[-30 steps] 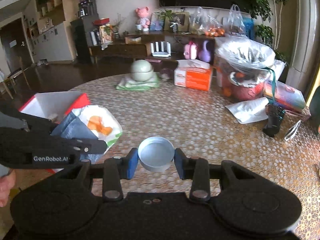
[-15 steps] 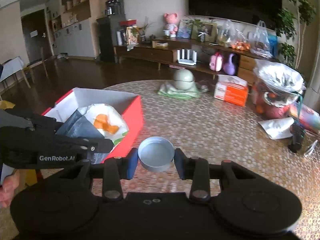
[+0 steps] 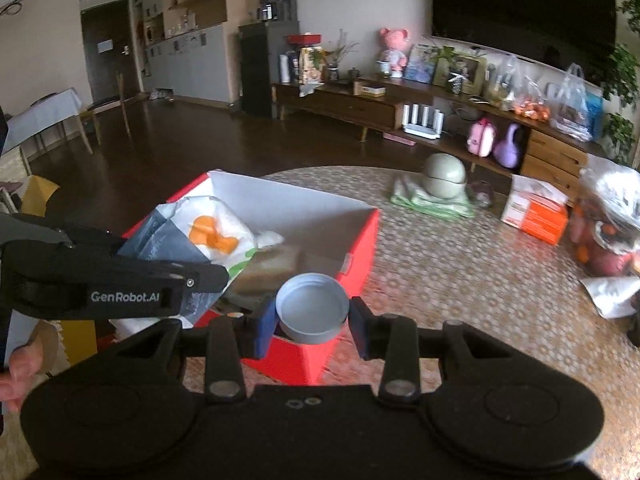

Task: Organize objects
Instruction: 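Carry bagged packet and white lid into the red box and release both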

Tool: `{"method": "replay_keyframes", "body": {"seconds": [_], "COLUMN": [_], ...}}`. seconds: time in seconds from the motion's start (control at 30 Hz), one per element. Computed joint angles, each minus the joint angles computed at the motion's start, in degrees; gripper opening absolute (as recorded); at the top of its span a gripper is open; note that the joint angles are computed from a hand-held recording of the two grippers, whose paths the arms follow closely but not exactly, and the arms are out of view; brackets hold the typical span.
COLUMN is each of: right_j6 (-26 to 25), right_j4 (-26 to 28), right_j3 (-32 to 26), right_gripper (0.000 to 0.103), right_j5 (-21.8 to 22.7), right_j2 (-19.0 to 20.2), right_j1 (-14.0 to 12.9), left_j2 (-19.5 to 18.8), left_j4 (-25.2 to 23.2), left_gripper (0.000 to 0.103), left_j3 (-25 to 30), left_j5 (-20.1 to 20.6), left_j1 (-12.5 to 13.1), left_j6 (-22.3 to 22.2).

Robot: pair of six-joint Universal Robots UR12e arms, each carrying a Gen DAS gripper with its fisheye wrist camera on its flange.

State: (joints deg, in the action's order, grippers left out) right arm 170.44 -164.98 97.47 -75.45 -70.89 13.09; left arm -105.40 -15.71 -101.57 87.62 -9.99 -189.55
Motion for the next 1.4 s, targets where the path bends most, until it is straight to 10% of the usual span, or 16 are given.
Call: {"method": "replay_keyframes", "body": {"seconds": [0.57,1.4], "right_j6": [-3.7,-1.8], "right_j4": [4.5,10.0], "right_j3": [-8.5,-15.2], "right_gripper": [0.039,0.040], "right_j5": [-4.3,-5.7], "right_j2": [6.9,12.7], "right_j1": [3.4,3.9], "left_j2": [-0.5,-9.0], "left_j4": [-0.3,-9.0], "left_gripper": [0.036,0.037], "left_j3": [0.4,8.8], "left_j5": [6.0,9.3], "left_j1": [4.8,5.1], "left_j6": [1.5,5.9]}}
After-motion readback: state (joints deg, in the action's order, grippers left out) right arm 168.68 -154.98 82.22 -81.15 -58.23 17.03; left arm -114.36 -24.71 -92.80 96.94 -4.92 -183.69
